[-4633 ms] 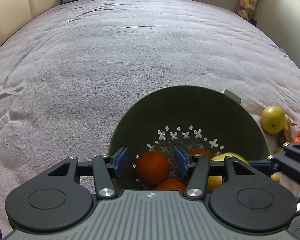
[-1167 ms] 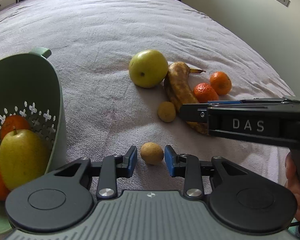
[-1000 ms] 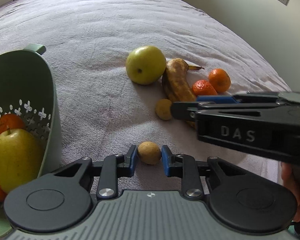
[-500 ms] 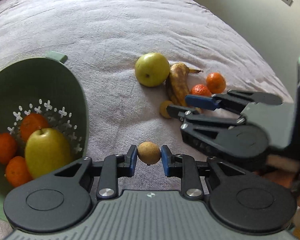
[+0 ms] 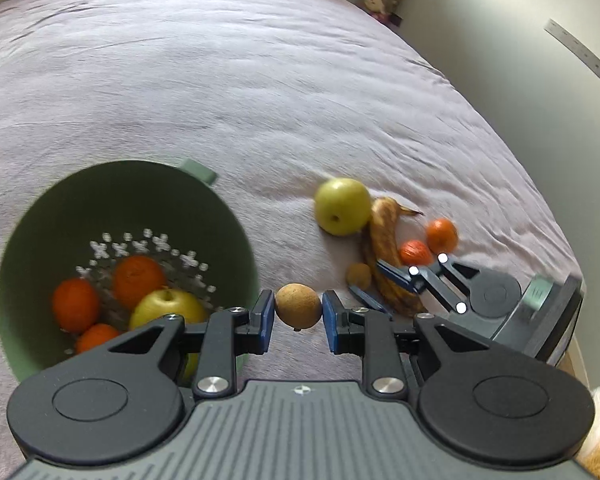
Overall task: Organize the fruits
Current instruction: 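Close the left gripper on a small tan nut while the right gripper grasps another nut, then carry both nuts over the green colander and open both grippers to drop them in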
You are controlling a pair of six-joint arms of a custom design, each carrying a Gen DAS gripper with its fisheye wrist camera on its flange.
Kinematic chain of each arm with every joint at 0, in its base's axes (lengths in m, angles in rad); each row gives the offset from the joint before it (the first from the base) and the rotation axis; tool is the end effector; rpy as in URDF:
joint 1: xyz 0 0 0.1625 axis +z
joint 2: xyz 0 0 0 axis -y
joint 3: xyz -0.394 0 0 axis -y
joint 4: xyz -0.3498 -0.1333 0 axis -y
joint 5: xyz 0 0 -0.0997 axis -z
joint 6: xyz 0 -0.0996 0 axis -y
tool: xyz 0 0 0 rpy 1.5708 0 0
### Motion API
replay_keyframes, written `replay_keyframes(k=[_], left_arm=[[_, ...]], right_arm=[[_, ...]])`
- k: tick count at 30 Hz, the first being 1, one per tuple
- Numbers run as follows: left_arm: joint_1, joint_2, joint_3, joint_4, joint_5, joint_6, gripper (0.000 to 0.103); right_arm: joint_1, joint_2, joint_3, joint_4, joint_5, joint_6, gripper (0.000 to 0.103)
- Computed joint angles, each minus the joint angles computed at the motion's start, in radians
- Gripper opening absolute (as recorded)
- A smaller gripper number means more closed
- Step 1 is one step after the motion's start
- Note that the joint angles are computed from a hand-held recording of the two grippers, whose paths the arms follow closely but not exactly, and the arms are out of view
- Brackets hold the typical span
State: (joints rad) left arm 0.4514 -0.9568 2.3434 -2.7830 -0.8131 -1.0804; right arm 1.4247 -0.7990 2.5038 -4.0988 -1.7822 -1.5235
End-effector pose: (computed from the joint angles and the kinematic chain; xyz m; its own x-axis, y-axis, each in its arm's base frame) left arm -0.2510 -0.3459 0.0521 -0.8805 -0.0466 -0.4718 0.2325 0.8248 -0.5153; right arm 0.0577 -0.3797 0.1051 -0.1435 -0.6580 0.7393 -0.9392 0.3260 0.1078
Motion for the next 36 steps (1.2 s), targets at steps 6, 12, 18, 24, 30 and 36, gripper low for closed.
replay_keyframes(k=[6, 12, 18, 24, 30, 36], left_arm=[[-0.001, -0.031, 0.021, 0.014, 0.019, -0.041, 0.028], [-0.008, -0.064, 0.039, 0.050, 0.038, -0.092, 0.028], [-0.023, -0.101, 0.054, 0.100, 0.056, -0.142, 0.029], [-0.043, -0.134, 0.059, 0.174, 0.079, -0.191, 0.028], [-0.070, -0.185, 0.070, 0.262, 0.106, -0.252, 0.029], [-0.096, -0.262, 0.088, 0.358, 0.115, -0.326, 0.028]], right_arm=[[-0.004, 0.103, -0.007, -0.162, 0.002, -0.134, 0.023], [-0.010, 0.228, -0.018, -0.356, 0.003, -0.318, 0.025], [-0.014, 0.326, -0.039, -0.497, 0.005, -0.452, 0.023], [0.046, 0.261, -0.054, -0.386, -0.074, -0.345, 0.022], [0.106, 0.139, -0.033, -0.198, -0.106, -0.148, 0.022], [0.179, -0.105, -0.021, 0.193, -0.067, 0.175, 0.022]])
